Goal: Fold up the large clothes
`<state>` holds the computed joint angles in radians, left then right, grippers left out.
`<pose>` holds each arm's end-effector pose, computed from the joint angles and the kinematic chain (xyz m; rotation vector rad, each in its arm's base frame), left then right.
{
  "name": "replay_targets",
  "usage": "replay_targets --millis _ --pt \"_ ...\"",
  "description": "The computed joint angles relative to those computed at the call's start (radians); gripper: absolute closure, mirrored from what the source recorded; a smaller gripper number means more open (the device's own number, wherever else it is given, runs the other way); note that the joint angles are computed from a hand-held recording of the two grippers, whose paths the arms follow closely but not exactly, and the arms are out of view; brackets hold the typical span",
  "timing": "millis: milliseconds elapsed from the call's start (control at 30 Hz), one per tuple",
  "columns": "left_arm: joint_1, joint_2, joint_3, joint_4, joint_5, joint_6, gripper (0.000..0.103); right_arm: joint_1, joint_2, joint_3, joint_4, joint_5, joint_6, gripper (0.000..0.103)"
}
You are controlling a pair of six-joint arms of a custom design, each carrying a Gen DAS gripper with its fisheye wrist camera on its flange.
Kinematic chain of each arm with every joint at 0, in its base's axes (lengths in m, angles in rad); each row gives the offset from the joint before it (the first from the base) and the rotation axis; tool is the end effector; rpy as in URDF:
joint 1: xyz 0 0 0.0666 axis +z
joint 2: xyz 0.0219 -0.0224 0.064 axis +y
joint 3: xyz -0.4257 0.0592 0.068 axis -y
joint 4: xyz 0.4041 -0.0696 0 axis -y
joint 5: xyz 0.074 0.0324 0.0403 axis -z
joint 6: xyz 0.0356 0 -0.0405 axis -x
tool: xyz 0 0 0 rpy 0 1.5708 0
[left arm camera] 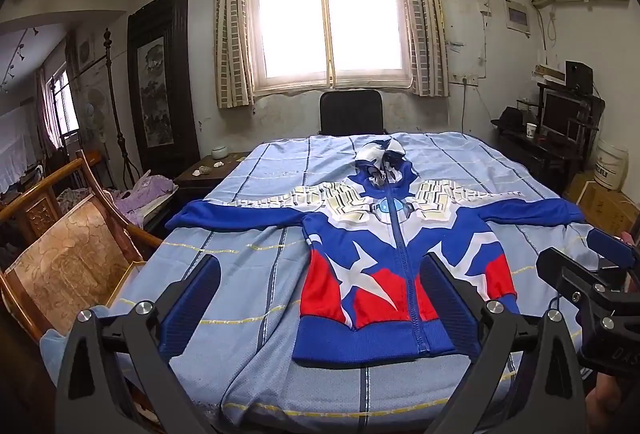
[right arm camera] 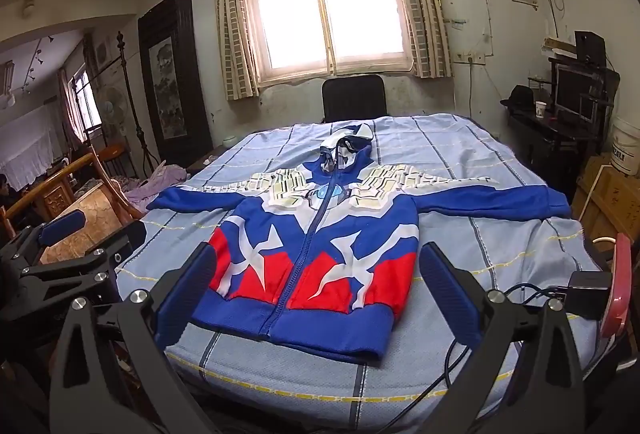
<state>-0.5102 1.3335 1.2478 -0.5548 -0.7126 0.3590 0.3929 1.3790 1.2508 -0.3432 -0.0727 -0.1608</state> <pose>0.4225 -0.2102 0.4653 -0.2231 2.0374 0.2544 0.4664 0.1957 0.4599 -0.2850 2.0472 0.4183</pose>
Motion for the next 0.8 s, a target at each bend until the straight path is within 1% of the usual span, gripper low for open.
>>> replay_targets --millis 367,400,800 --pt "-0.001 -0.001 -0.012 0.011 -0.001 -0.002 0.003 0.010 -0.006 -0.003 -0.009 0.009 -0.011 0.004" --pt "0.000 -0.001 -0.012 0.010 -0.001 -0.001 0.003 0.001 0.003 -0.002 0.005 0.000 -0.001 0.004" --pt "-0.002 -0.002 -0.018 0.011 -0.003 0.004 0.003 0.006 -0.002 -0.003 0.003 0.005 -0.003 0.004"
